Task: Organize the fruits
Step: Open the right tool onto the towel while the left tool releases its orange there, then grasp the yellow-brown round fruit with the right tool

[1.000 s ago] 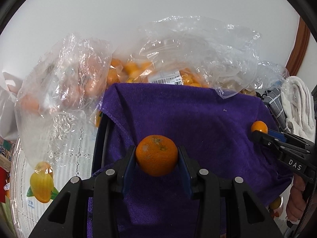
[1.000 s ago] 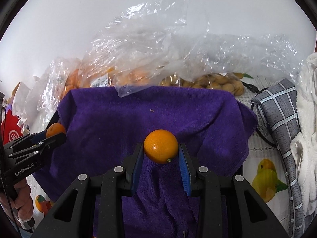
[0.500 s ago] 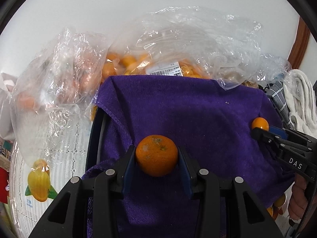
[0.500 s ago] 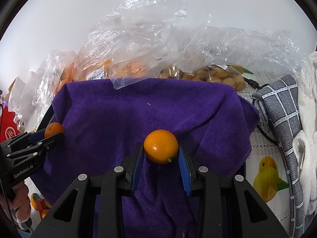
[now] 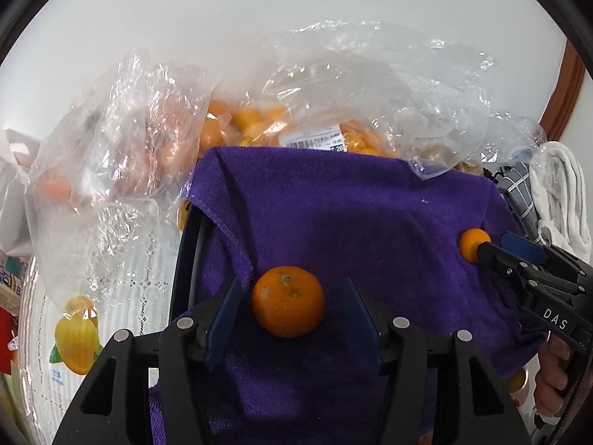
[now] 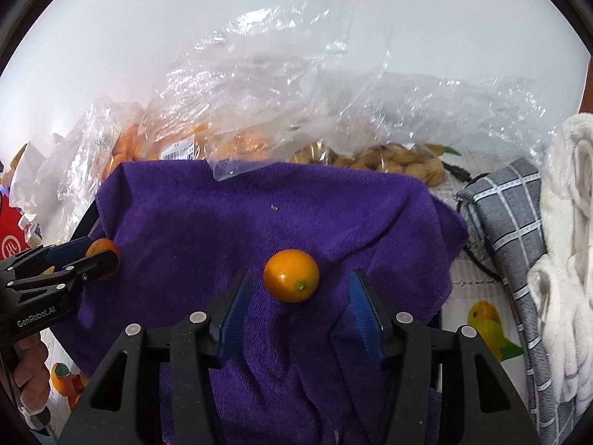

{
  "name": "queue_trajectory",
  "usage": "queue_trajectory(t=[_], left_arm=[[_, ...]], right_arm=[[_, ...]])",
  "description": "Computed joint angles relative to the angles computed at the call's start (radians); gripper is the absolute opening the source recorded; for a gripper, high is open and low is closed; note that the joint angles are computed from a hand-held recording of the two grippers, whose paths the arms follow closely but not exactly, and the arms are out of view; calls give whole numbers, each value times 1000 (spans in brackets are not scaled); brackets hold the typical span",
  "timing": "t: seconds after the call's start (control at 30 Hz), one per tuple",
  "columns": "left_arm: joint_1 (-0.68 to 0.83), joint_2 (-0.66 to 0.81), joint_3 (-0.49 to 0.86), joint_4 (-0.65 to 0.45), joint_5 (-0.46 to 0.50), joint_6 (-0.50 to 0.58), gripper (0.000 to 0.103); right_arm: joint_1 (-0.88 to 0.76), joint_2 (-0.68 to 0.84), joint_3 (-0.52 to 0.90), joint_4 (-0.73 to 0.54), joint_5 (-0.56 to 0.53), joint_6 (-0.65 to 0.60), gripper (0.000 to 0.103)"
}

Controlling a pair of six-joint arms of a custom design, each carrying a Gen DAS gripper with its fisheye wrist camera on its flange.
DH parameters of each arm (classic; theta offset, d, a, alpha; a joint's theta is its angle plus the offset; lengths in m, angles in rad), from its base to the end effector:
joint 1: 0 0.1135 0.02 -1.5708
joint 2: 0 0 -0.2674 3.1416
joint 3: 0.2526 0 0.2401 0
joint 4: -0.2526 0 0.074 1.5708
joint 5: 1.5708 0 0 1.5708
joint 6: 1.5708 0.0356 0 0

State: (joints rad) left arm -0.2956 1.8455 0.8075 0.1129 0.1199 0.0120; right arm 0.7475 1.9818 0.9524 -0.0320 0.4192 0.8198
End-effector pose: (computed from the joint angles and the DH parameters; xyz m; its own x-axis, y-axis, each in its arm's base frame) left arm 0.3126 -0.0997 0.1138 -0.7597 0.2438 -0.6029 0.3672 0.9259 -0.0883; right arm 0.2665 0.2273 0.0973 -0.7844 0.1834 -0.5925 0.1437 0.9830 0.1140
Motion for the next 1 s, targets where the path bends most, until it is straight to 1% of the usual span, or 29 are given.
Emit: queue_trajectory(t=[0.1, 0.17, 0.23, 0.33, 0.4, 0.47, 0.6, 0.67, 0.77, 0.83, 0.87, 0.93, 1.0], left_arm=[[-3, -35, -21, 9, -10, 8, 56], [-14, -63, -42, 31, -38, -1, 56], [-13, -106, -75, 63, -55, -1, 56], [-4, -171, -121, 112, -51, 11, 56], [9, -215, -153, 147, -45, 4, 56], [20, -248, -156, 132, -39, -2, 56], [40, -292, -133, 50, 15, -19, 56], [24, -304, -134, 44, 2, -31, 56], [2, -338, -135, -6, -20, -23, 56], [0, -394, -163, -31, -26, -22, 56], [3, -419, -189, -23, -27, -26, 56], [34, -482, -262, 6, -20, -29, 56], [103, -536, -344, 35, 33, -14, 56]], right_arm=[[11, -31, -6, -17, 25, 1, 54], [26, -60, -6, -41, 55, 4, 54], [42, -81, 10, -85, 88, 4, 54], [89, -130, 32, -186, 189, 38, 54], [114, -170, 19, -214, 213, 57, 54], [149, -202, 11, -266, 236, 99, 55], [227, -235, -19, -357, 241, 185, 54], [280, -245, -43, -386, 250, 251, 55], [366, -248, -93, -388, 257, 351, 52], [406, -246, -136, -347, 228, 393, 49], [417, -243, -160, -309, 209, 400, 46], [439, -220, -177, -269, 195, 414, 46], [453, -188, -173, -256, 192, 419, 46]])
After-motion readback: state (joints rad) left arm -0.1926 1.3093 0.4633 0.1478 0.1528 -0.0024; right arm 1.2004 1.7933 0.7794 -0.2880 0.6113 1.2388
